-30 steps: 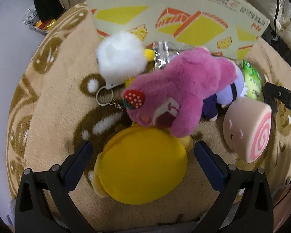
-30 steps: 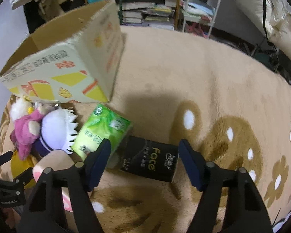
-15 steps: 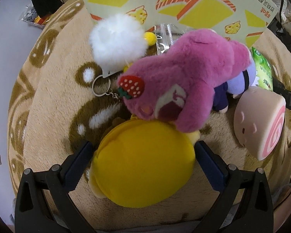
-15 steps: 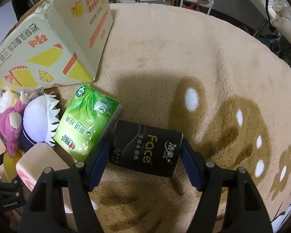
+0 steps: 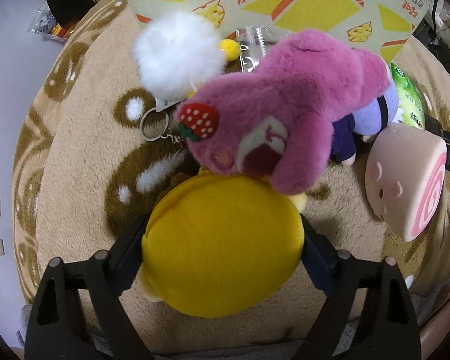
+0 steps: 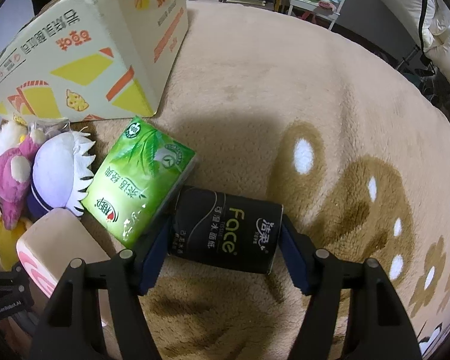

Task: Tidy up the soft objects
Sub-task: 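Close the right tool on the black tissue pack while the left tool grips the yellow plush, then lift the black tissue pack and yellow plush over the open box with both tools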

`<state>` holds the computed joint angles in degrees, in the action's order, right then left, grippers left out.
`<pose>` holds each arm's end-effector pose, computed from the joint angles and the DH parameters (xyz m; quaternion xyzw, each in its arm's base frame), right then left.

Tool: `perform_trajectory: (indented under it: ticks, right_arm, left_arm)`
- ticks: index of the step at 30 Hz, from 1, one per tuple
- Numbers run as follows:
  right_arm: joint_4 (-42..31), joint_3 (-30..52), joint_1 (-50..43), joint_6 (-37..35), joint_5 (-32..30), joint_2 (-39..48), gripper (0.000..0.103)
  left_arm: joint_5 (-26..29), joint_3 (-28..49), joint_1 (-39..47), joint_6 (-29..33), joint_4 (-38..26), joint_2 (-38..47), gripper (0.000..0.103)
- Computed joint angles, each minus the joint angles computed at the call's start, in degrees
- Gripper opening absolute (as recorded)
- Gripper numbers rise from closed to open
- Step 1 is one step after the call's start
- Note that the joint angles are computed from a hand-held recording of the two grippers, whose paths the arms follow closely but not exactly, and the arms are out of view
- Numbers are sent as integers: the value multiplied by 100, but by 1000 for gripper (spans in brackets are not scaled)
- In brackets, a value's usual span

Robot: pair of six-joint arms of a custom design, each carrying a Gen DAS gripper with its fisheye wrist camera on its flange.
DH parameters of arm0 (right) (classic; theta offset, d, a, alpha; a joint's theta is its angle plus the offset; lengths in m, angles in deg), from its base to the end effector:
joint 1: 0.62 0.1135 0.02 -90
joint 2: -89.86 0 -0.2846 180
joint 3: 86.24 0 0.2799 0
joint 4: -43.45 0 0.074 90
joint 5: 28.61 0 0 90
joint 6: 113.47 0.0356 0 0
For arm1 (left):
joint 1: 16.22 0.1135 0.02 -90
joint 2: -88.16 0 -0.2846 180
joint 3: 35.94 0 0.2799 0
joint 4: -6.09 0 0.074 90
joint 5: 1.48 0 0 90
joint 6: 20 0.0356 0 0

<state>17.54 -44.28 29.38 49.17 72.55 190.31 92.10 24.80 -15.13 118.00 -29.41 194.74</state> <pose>0.2014 0.1083 0.0463 0.3658 0.9243 -0.0227 0.1062 0.3127 0.0037 0.0772 0.3989 0.9134 0.0030 0.0816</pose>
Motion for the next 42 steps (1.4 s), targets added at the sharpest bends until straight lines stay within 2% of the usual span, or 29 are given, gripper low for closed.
perform_trajectory:
  ticks: [2,9,24,30,34,39,42]
  right_arm:
    - [-235,129,169,144,22,-57,73]
    - [-362,-14,385,388,58,-553,72]
    - [-1621,502,1381,939,1225,-1329,72]
    - [-2058,773,1894,1173,1842,-1555,72]
    - [-2377,1064,2140,1117,2426,-1648,72]
    - [-2664,1420,2389,1040,3282,-1728,72]
    - [-2703,1546,2421,892,3553,-1808,72]
  left_arm:
    - [2,-16,13,38,-17,-42,85]
    - [113,79,193,175,-301,-152,83]
    - [500,219,768,424,-791,-621,83]
    - [1334,76,1285,744,-904,-1317,83]
    - [1960,41,1452,721,-918,-1698,83]
    - [2806,-230,1571,627,-411,-2377,83]
    - [3285,-300,1685,540,-126,-2732,83]
